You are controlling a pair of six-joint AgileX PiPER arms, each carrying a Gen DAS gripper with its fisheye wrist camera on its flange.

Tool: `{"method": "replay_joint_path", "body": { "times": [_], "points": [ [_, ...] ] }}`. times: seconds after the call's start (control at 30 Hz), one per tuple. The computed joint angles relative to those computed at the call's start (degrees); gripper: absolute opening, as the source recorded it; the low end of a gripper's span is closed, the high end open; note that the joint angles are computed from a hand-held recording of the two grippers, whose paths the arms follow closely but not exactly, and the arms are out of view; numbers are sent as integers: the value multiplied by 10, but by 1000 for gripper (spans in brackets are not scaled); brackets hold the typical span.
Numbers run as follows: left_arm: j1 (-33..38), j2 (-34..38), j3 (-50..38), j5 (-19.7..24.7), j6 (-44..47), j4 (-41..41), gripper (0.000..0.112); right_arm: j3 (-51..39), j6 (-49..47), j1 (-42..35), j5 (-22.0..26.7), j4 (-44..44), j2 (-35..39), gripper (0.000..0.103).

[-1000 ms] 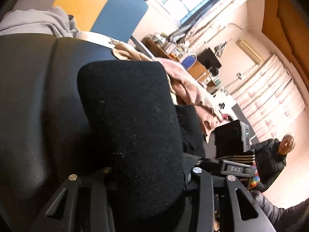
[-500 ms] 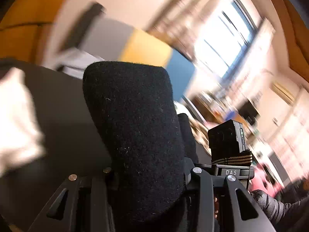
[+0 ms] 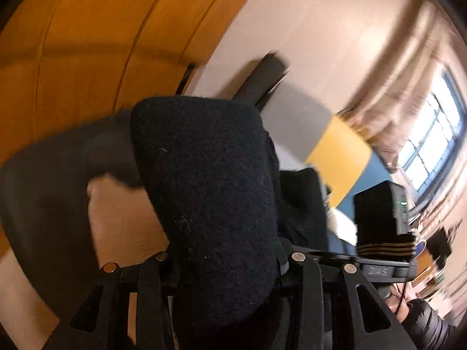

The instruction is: Fold clothes

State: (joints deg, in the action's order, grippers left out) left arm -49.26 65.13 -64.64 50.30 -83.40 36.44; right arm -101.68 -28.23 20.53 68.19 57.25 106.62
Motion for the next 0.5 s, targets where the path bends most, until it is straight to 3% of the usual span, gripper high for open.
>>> {"method": "replay_joint_path", "body": {
  "times": [0.07,0.13,0.17,0.27,0.33,0.4,0.47,0.5],
  "points": [
    [72,14,52,-30,25,-71,44,-59,49,27,-6,-59,61,41],
    [91,-17,123,-108,-11,-50,45,-69,56,31,-13,-81,95,42],
    [90,-27,136,-123,-21,-42,45,-63,45,29,-18,-75,108,43],
    [72,-12,105,-91,2,-35,47,18,-17,17,-41,-22,82,45],
    [92,-45,107,-84,57,-81,48,10,-17,13,-35,-40,75,47],
    [70,-55,98,-65,39,-68,48,-8,-16,5,-24,-67,68,50],
    [35,-83,90,10,22,-36,49,-9,-30,-4,-43,-112,38,63],
    [15,-96,85,50,13,-20,50,-3,-43,-8,-58,-127,22,65]
  ]
}}
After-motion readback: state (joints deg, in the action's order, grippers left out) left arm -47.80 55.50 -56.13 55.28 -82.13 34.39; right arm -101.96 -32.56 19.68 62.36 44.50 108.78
